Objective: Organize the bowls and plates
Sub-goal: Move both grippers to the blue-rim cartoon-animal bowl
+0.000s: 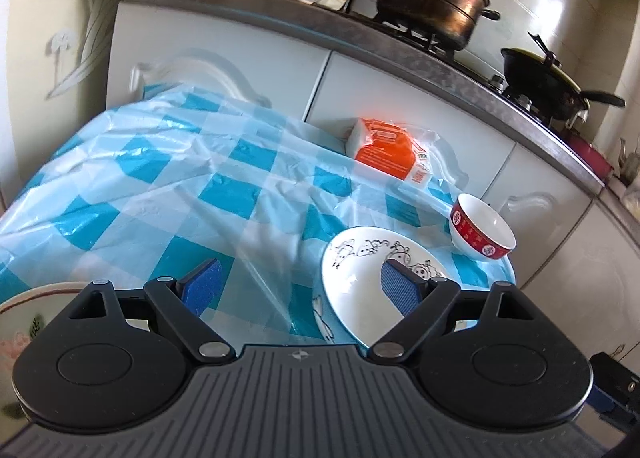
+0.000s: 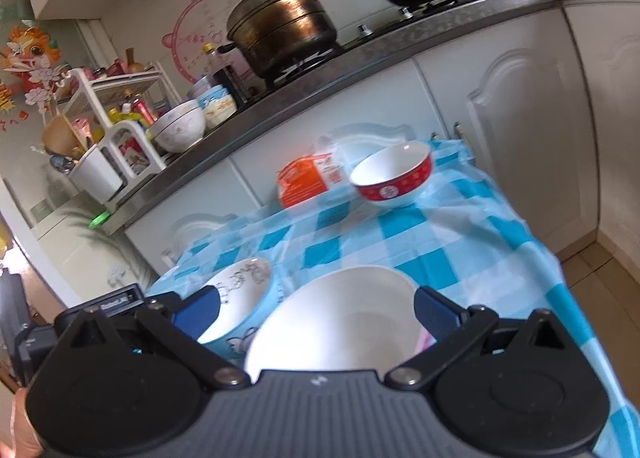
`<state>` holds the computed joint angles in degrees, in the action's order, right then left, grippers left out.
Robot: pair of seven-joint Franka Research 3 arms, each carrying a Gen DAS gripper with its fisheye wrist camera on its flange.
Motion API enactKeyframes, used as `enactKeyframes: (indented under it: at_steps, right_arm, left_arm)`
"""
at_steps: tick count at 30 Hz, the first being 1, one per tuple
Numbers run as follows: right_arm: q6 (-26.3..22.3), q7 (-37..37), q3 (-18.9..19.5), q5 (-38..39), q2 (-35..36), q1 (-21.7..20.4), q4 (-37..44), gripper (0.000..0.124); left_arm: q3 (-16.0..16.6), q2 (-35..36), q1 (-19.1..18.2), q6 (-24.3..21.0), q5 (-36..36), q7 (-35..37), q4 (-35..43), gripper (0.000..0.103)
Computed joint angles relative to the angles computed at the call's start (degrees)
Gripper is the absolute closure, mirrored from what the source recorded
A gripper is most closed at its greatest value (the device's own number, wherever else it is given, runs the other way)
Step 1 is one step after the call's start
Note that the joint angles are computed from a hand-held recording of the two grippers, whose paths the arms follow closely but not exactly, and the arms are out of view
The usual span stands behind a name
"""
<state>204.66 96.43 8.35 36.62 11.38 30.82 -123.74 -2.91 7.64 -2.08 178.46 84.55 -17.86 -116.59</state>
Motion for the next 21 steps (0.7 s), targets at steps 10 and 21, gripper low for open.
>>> enactKeyframes:
  at_steps: [10, 21]
  right_arm:
    - [-5.08, 0.23, -1.92, -0.81, 2.34, 1.47, 6.79, 0.022]
    - [-12.93, 4.98, 3.41, -10.33, 8.42, -5.59, 17.47, 0.022]
  left_arm:
    - [1.95, 3.33, 2.21, 10.58, -8.95, 1.88, 0.65, 0.0]
    - [1.49, 5.2, 0.86, 8.31, -20.75, 13.58, 1.4, 0.0]
